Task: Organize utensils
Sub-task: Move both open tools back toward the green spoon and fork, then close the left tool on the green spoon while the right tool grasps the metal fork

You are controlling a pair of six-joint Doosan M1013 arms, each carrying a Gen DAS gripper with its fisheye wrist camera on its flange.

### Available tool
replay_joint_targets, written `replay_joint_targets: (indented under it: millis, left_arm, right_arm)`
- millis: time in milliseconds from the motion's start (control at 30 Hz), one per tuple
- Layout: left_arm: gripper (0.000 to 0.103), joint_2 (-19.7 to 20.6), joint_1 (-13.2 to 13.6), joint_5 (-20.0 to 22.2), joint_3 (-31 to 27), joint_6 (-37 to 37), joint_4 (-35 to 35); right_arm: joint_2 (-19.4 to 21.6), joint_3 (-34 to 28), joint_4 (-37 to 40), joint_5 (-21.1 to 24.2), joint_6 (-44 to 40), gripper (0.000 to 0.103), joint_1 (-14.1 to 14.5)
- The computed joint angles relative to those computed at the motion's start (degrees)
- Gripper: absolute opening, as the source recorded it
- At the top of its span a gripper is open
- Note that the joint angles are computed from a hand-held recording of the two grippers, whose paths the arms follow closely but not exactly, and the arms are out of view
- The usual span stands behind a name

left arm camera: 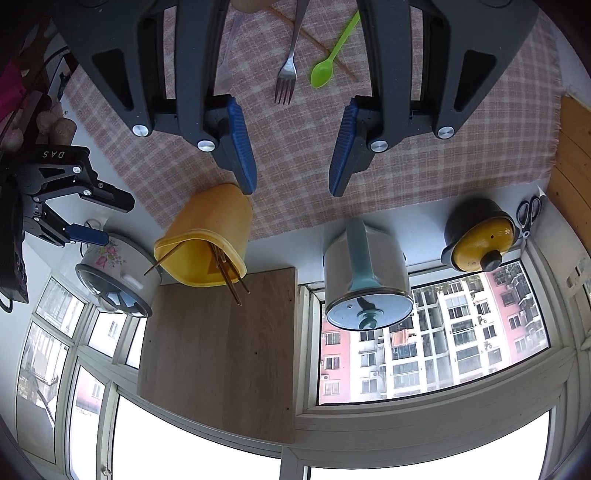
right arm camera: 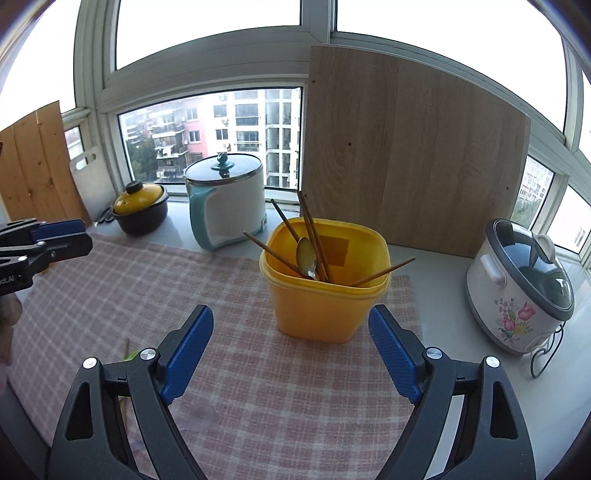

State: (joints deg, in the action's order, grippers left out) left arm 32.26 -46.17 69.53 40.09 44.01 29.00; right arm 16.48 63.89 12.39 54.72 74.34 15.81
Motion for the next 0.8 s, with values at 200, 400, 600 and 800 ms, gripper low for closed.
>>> replay_joint_targets:
  millis: [200, 400, 600, 800]
  left_arm:
    - [0.041, -3.7, 1.4, -2.1, 8.5, -3.0, -4.3]
    - [0.041, -6.2, 2.3, -2.8, 15.7, -3.8, -9.4]
    - [0.041, -7.8, 3.2, -4.4, 21.0, -3.9, -14.4]
    - [0.041, -8.4, 4.0, -6.2, 23.5, -2.5, -19.0]
  right_arm:
    - [-1.0, 2.2, 0.0, 1.0, -0.7, 0.086, 0.8]
    - [-1.2, 3.7, 1.8, 3.7, -1.0, 0.086, 0.9]
    - [-0.1, 4.0, 7.6, 10.7, -0.9, 0.086, 0.7]
    - [2.3, 2.7, 13.2, 18.9, 0.3, 0.085, 1.4]
